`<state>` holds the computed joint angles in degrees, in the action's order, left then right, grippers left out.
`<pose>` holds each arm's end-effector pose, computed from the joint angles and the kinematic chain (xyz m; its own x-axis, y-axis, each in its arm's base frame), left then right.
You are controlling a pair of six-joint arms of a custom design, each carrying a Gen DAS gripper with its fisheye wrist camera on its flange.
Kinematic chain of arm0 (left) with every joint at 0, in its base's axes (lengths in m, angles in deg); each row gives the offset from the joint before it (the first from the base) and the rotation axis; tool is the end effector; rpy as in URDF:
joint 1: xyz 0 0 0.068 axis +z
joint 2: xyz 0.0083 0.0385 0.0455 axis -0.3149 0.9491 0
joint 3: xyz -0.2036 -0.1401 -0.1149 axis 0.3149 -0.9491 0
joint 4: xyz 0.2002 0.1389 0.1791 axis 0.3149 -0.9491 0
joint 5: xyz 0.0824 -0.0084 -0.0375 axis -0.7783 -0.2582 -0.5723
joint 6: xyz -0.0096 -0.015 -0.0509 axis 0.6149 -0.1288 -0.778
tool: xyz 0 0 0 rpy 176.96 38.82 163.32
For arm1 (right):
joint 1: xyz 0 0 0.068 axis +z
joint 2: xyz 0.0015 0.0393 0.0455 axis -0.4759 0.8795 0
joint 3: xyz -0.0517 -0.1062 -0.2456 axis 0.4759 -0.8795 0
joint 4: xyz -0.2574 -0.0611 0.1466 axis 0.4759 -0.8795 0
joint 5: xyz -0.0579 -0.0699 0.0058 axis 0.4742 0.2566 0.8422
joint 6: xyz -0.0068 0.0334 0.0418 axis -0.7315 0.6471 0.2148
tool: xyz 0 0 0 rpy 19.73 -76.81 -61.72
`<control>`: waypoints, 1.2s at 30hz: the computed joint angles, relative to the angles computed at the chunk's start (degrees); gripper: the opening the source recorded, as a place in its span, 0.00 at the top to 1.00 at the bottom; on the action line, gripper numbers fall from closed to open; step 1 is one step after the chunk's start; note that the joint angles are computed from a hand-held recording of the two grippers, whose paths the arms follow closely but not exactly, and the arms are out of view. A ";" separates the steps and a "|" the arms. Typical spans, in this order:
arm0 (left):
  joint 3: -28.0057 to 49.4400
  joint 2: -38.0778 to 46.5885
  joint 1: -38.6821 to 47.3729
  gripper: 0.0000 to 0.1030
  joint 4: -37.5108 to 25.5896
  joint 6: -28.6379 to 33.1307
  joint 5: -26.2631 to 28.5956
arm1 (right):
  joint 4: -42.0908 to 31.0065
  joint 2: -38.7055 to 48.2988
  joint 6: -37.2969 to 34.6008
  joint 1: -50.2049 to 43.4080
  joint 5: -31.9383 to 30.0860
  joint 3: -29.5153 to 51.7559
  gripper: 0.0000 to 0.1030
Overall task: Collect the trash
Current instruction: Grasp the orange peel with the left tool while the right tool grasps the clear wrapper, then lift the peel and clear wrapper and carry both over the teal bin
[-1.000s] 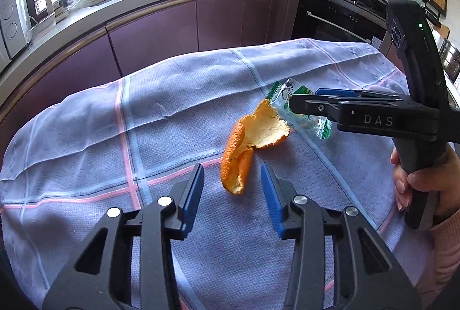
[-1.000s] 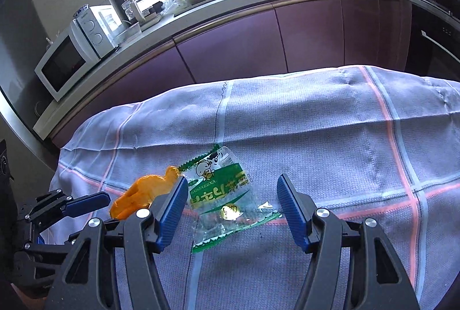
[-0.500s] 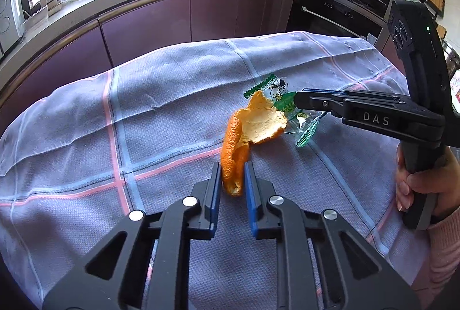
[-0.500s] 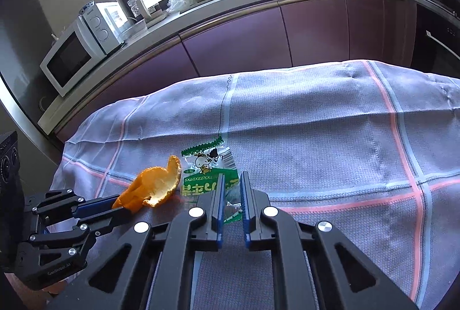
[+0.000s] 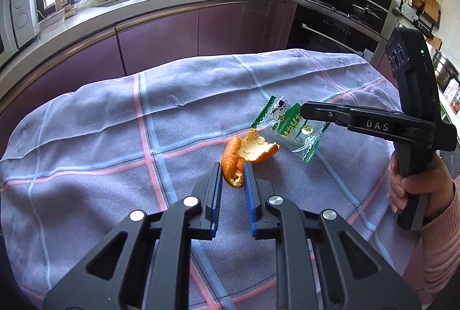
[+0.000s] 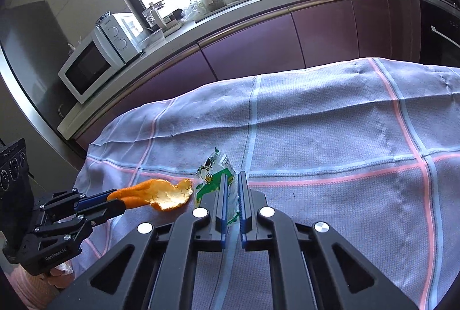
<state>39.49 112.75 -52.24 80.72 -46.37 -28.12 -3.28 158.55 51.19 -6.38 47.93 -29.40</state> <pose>0.2675 -0.1724 0.1240 -0.7250 0.1152 -0.6791 0.2404 0.9662 -0.0928 0.3016 0.1342 0.1220 -0.7757 -0.0280 -0.6304 -0.3665 0.8333 0.4139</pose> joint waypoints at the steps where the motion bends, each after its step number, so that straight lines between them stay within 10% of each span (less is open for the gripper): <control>1: -0.92 -1.17 -0.21 0.85 -0.04 -0.08 -0.38 | 0.17 -0.62 0.20 0.20 -0.15 -0.62 0.95; 24: -18.11 -27.83 -2.27 0.85 -7.10 -3.51 -4.32 | 3.15 -13.36 5.92 5.60 -0.77 -11.79 0.97; 36: -25.71 -55.33 -2.45 0.85 -25.06 -5.35 -9.69 | 4.73 -17.23 9.30 10.81 -1.27 -12.73 0.97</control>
